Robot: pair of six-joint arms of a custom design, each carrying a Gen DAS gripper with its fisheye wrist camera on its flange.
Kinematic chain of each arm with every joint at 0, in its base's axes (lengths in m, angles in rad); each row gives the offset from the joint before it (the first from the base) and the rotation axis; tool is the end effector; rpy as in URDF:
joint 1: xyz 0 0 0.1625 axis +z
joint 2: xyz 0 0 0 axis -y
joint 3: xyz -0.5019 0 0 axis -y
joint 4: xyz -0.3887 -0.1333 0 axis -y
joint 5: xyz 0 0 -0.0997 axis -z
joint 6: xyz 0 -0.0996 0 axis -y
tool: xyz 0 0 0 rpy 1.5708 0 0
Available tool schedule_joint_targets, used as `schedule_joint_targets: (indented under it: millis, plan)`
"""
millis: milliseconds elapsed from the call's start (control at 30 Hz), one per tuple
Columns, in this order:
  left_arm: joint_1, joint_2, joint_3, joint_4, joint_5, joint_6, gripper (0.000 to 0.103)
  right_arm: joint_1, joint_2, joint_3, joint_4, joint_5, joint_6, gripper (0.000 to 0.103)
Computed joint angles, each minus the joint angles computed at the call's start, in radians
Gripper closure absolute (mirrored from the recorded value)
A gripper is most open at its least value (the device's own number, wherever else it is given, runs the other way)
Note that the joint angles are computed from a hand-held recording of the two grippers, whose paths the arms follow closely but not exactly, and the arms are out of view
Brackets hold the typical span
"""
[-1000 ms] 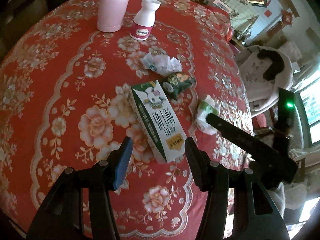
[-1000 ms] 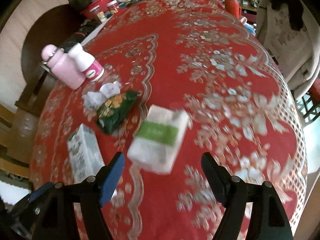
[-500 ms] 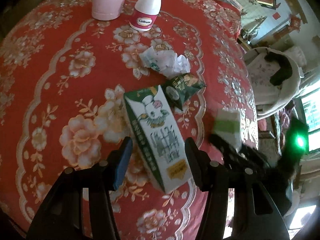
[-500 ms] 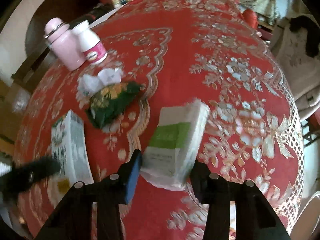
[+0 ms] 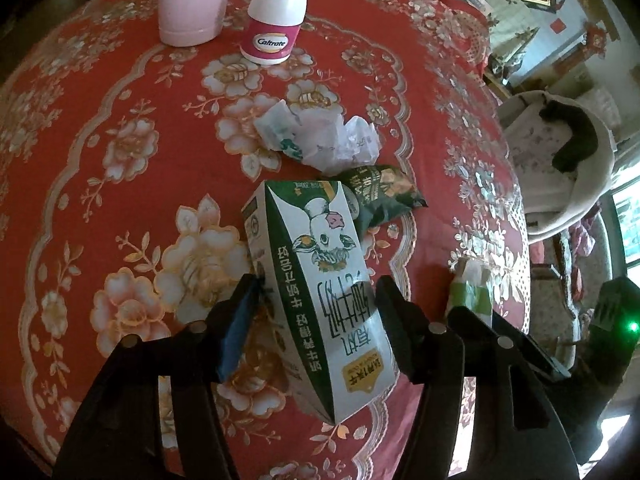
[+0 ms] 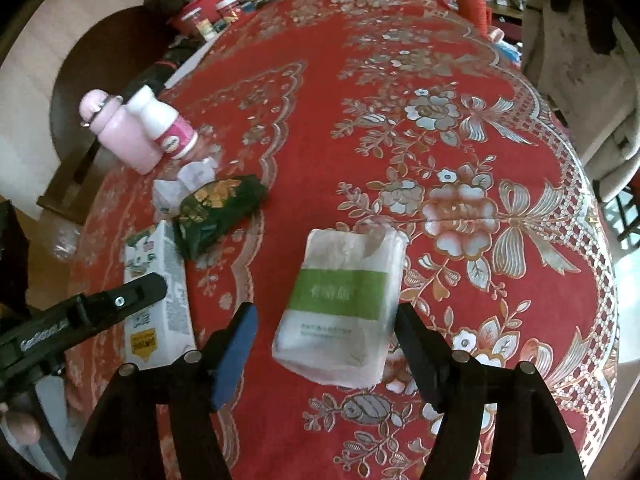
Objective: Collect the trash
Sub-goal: 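Grasp the white-green tissue pack with the right gripper while left grasps the milk carton, then carry the tissue pack with the right gripper over the bucket while left carries the milk carton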
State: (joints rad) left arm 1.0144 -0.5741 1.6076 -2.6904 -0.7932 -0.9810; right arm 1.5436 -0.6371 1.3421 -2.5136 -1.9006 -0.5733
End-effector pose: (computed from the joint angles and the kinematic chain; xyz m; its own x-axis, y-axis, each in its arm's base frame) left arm -0.2108 -0.7236 0.0390 -0.7916 -0.5223 -0.3173 -0.2367 0.7407 -0.6287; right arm 0.0787 -0.8210 0.1411 -0.8071 -0.4413 0.3922 -0.4897 0.8715 -0.0272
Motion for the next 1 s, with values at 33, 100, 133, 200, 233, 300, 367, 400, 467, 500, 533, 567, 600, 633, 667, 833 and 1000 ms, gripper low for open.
schedule_joint_targets:
  millis: [33,100,133,200,233,300,367,400,467,500,533,567,600,633,667,833,1000]
  plan:
    - [-0.001,-0.002,0.004,-0.004,-0.002,0.0,0.044,0.002,0.0,0.002,-0.007,-0.003,0.001,0.035]
    - [-0.002,-0.002,0.013,-0.045,-0.003,0.007,0.044,0.008,0.012,-0.002,-0.02,-0.031,-0.003,0.034]
    - [-0.001,-0.001,0.018,-0.066,-0.006,0.011,0.044,0.01,0.016,-0.001,-0.034,-0.04,-0.013,0.034]
    - [0.005,0.002,0.016,-0.076,-0.017,0.01,0.044,0.015,0.023,0.001,-0.053,-0.054,-0.026,0.034]
    - [0.009,0.003,0.013,-0.07,-0.026,0.0,0.044,0.018,0.025,0.003,-0.062,-0.059,-0.034,0.034]
    - [0.014,0.006,0.007,-0.059,-0.042,-0.017,0.044,0.019,0.026,0.007,-0.074,-0.062,-0.05,0.034]
    - [0.013,0.009,0.002,-0.044,-0.037,-0.012,0.044,0.017,0.025,0.015,-0.093,-0.061,-0.068,0.034]
    - [0.011,0.01,-0.002,-0.023,-0.032,-0.011,0.044,0.016,0.024,0.02,-0.103,-0.063,-0.075,0.034]
    - [0.01,0.007,-0.004,-0.004,-0.038,0.001,0.044,0.014,0.019,0.034,-0.128,-0.065,-0.103,0.036]
    - [0.008,0.005,0.0,-0.003,-0.037,0.006,0.044,0.014,0.015,0.043,-0.14,-0.07,-0.114,0.047]
    - [0.006,0.003,0.007,-0.008,-0.034,0.014,0.047,0.012,0.009,0.044,-0.132,-0.061,-0.118,0.053]
    - [0.004,0.0,0.018,-0.026,-0.033,0.027,0.048,0.008,0.002,0.045,-0.116,-0.048,-0.112,0.054]
    - [0.0,-0.003,0.026,-0.027,-0.028,0.032,0.048,0.004,-0.005,0.045,-0.101,-0.034,-0.104,0.056]
    - [-0.003,-0.005,0.034,-0.038,-0.025,0.038,0.048,0.001,-0.015,0.05,-0.097,-0.018,-0.104,0.058]
    - [-0.009,-0.008,0.049,-0.058,-0.021,0.046,0.048,-0.001,-0.027,0.06,-0.098,0.001,-0.109,0.058]
    - [-0.033,-0.022,0.089,-0.082,-0.014,0.053,0.048,-0.001,-0.069,0.111,-0.117,0.032,-0.134,0.058]
    - [-0.066,-0.026,0.112,-0.095,-0.002,0.052,0.048,-0.003,-0.11,0.165,-0.137,0.048,-0.135,0.058]
